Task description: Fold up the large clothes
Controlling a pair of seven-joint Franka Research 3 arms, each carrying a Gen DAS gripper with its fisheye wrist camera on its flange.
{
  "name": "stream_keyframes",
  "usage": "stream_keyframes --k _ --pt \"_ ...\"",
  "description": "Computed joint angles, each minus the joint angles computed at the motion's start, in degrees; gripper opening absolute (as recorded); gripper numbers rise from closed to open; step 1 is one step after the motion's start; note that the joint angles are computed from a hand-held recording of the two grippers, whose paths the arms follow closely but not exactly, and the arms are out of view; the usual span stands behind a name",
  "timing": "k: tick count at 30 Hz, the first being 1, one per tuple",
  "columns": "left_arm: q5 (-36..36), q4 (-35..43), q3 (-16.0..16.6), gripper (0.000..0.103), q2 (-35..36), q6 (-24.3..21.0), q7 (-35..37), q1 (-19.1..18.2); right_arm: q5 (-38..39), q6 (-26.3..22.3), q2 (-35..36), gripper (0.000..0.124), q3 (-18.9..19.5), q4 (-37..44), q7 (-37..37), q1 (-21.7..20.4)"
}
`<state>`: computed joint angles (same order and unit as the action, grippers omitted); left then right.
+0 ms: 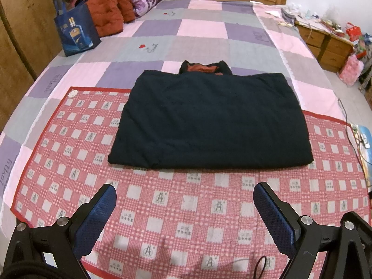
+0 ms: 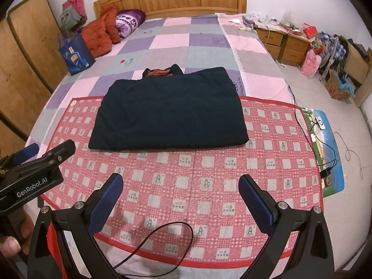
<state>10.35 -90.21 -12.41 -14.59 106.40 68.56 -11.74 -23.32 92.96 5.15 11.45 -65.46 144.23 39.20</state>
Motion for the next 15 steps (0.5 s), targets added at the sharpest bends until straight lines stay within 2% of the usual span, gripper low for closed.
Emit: stream_keyframes --k 15 --pt "-1.0 0.6 0.4 0.098 0.2 -0.6 0.9 -0.1 0.0 -0.1 0.4 0.102 -0.2 0.4 0.3 0.3"
